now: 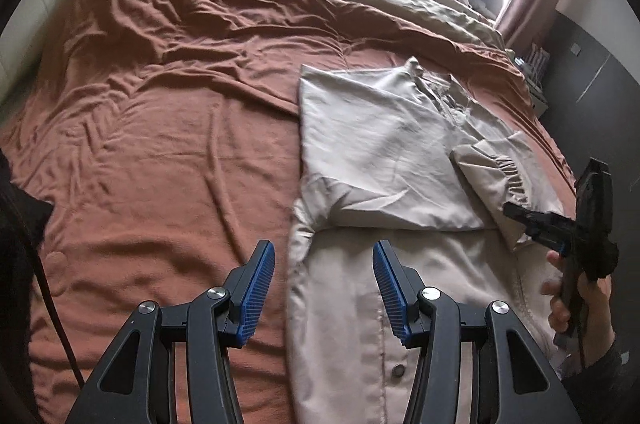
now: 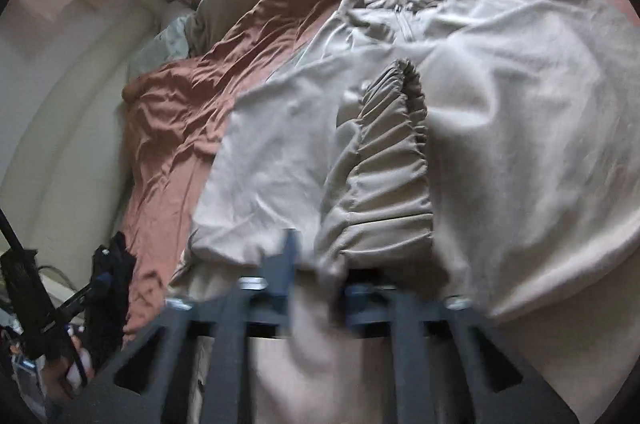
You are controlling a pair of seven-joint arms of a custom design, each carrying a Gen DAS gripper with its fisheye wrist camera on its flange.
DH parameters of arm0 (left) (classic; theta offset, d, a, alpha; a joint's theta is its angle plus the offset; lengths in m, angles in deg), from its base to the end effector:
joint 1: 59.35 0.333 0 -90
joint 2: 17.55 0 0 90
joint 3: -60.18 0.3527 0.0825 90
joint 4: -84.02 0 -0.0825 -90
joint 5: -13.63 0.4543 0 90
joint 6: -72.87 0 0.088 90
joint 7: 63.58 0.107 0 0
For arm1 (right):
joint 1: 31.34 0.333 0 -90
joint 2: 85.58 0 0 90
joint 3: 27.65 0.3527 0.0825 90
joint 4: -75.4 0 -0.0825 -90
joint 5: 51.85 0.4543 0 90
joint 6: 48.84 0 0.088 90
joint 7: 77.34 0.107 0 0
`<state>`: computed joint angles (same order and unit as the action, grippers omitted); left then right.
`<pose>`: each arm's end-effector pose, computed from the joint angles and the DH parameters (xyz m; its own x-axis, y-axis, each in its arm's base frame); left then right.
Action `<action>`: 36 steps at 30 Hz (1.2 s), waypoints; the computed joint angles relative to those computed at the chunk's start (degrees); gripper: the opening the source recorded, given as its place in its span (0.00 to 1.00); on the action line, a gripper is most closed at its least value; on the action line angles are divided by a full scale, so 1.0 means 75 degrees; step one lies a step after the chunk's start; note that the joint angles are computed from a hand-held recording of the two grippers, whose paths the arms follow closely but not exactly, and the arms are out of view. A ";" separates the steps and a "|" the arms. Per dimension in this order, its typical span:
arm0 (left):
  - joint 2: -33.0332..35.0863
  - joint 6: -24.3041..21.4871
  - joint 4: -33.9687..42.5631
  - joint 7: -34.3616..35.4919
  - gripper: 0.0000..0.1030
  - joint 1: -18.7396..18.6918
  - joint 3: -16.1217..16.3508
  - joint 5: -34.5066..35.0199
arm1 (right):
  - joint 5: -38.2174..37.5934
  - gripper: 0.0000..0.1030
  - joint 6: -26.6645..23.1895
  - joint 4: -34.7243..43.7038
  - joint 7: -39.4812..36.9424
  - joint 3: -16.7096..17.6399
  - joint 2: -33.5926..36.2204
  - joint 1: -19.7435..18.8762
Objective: Fold large clothes
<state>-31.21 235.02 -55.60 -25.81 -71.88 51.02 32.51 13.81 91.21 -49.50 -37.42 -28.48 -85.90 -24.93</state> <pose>0.5005 -0.2192 0.4563 0.1598 -0.9573 0.2410 -0.7811 -0.2719 -0.5621 0.6121 0.0609 0.4172 0.2880 -0.7758 -0.5614 -0.8597 0.0488 -0.5084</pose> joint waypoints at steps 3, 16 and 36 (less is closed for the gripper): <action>0.0433 0.0104 0.0340 0.0253 0.51 -0.0187 -0.0005 -0.0247 | 0.0091 1.00 -0.0155 -0.0005 -0.0303 -0.0115 -0.0146 -0.0104; 0.3037 -0.0446 0.3179 0.1301 0.77 -0.0543 -0.0740 -0.0692 | -0.0397 1.00 0.0466 0.0298 -0.0439 -0.0665 -0.0241 -0.0860; 0.6383 -0.3759 0.7695 0.1103 0.77 -0.1624 -0.0554 0.0557 | -0.2918 0.68 0.1023 0.0424 0.1496 -0.0958 0.0237 -0.1819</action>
